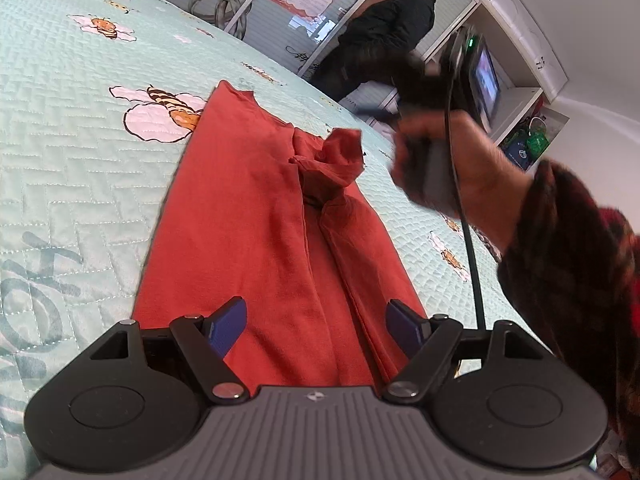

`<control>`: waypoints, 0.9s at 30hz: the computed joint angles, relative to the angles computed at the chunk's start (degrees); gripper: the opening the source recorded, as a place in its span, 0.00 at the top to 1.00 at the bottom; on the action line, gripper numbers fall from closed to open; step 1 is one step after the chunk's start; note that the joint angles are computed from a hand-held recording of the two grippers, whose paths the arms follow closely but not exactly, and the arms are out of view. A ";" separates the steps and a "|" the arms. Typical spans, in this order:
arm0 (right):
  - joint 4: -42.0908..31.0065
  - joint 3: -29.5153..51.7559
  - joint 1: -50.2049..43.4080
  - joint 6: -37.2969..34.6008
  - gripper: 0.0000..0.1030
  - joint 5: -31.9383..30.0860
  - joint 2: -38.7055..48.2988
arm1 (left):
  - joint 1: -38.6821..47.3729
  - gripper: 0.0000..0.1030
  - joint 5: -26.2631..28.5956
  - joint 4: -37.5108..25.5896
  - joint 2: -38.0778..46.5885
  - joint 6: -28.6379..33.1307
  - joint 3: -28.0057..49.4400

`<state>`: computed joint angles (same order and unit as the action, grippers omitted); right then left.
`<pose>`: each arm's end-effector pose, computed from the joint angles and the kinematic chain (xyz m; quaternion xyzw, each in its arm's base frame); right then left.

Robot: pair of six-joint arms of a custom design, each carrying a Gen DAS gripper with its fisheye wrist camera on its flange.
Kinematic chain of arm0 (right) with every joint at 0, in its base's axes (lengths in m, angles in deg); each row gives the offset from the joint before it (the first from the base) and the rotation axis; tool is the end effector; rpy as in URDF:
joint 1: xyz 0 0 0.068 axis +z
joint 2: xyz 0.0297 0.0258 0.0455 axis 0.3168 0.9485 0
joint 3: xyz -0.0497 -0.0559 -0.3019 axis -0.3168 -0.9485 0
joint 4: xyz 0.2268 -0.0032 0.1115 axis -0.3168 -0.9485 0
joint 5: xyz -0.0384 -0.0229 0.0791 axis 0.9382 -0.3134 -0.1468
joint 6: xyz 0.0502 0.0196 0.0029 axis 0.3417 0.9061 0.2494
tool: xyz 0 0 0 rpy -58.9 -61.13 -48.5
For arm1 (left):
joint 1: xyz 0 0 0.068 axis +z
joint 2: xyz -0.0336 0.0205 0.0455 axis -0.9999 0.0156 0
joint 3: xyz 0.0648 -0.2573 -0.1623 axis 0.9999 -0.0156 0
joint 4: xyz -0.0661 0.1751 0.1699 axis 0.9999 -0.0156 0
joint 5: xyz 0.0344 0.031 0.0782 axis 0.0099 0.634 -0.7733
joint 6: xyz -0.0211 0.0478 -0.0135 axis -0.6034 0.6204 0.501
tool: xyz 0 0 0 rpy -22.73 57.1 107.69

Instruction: Fold clothes

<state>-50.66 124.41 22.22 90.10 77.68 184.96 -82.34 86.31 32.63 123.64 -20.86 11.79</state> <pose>0.3733 0.0231 0.2241 0.1071 0.8577 0.0720 0.4977 0.1964 -0.0035 0.1294 0.0649 0.8415 -0.3769 0.3816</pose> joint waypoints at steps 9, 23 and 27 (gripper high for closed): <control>-1.94 -0.75 -11.22 1.27 0.41 -3.69 4.98 | -1.44 0.18 -1.49 2.45 0.34 0.06 -0.88; -0.27 -2.86 -10.43 3.40 1.00 -7.10 5.63 | -1.54 0.17 -1.32 2.74 0.62 -0.13 -0.80; -5.84 1.26 -4.97 5.98 1.00 -3.26 2.75 | -1.06 0.17 -0.55 2.11 0.44 -0.20 -0.69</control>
<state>-56.49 125.67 17.25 96.08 74.43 187.71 -83.40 85.75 34.74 124.08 -21.06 11.10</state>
